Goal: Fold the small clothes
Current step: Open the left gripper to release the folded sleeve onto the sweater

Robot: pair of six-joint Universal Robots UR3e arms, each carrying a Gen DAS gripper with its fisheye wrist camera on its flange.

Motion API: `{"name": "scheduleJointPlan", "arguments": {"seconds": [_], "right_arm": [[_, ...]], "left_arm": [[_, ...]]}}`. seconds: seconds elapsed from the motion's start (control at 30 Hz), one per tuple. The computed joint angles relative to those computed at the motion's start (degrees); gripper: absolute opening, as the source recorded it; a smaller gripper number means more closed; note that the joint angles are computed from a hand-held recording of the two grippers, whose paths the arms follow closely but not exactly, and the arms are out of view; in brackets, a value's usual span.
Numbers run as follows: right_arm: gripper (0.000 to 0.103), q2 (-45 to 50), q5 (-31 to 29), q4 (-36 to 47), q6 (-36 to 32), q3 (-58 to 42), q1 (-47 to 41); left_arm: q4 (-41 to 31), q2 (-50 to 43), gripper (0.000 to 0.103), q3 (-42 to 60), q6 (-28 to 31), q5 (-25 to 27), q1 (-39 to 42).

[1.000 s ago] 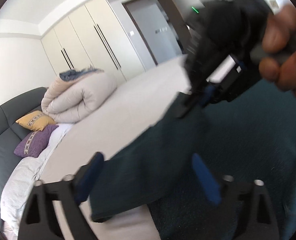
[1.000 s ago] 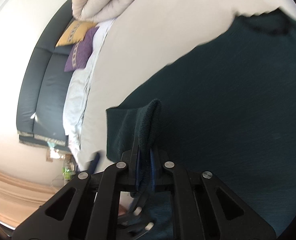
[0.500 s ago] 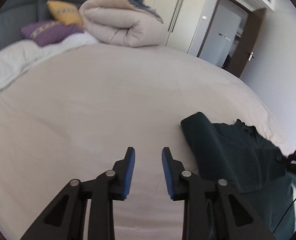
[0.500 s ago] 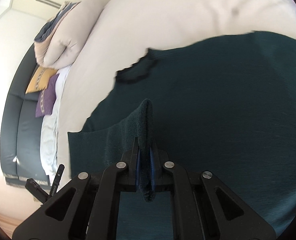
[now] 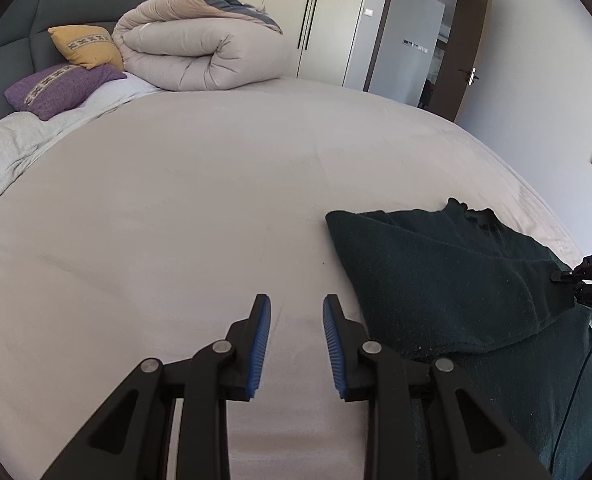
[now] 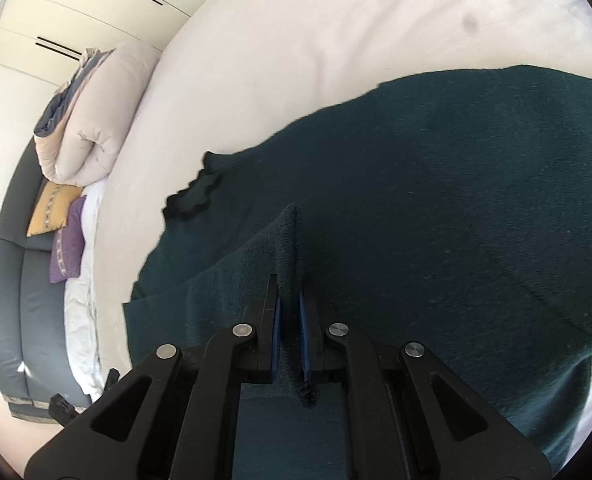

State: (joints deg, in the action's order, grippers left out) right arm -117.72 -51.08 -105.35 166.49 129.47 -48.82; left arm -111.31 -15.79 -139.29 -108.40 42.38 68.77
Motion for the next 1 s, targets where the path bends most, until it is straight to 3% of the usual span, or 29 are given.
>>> {"name": "scheduleJointPlan", "arguments": {"seconds": [0.23, 0.47, 0.73, 0.87, 1.0], "right_arm": [[0.007, -1.24, 0.47, -1.08, -0.17, 3.12, -2.19], [0.007, 1.26, -0.51, -6.19, 3.07, 3.54, -0.20], [0.007, -0.26, -0.74, -9.52, 4.73, 4.53, 0.81], [0.007, -1.29, -1.29, -12.17, 4.99, 4.83, 2.07], [0.007, 1.08, -3.67, -14.57, 5.89, 4.07, 4.21]], "left_arm": [[-3.25, 4.46, 0.029, -0.07, 2.47, -0.36, -1.43], [19.24, 3.52, 0.029, -7.53, -11.03, 3.72, -13.86], [29.82, -3.16, 0.029, -9.77, -18.04, 6.30, -16.83], [27.73, -2.91, 0.029, -9.24, -17.21, 5.83, -15.55], [30.72, -4.21, 0.029, -9.82, -18.56, 6.84, -17.13]]}}
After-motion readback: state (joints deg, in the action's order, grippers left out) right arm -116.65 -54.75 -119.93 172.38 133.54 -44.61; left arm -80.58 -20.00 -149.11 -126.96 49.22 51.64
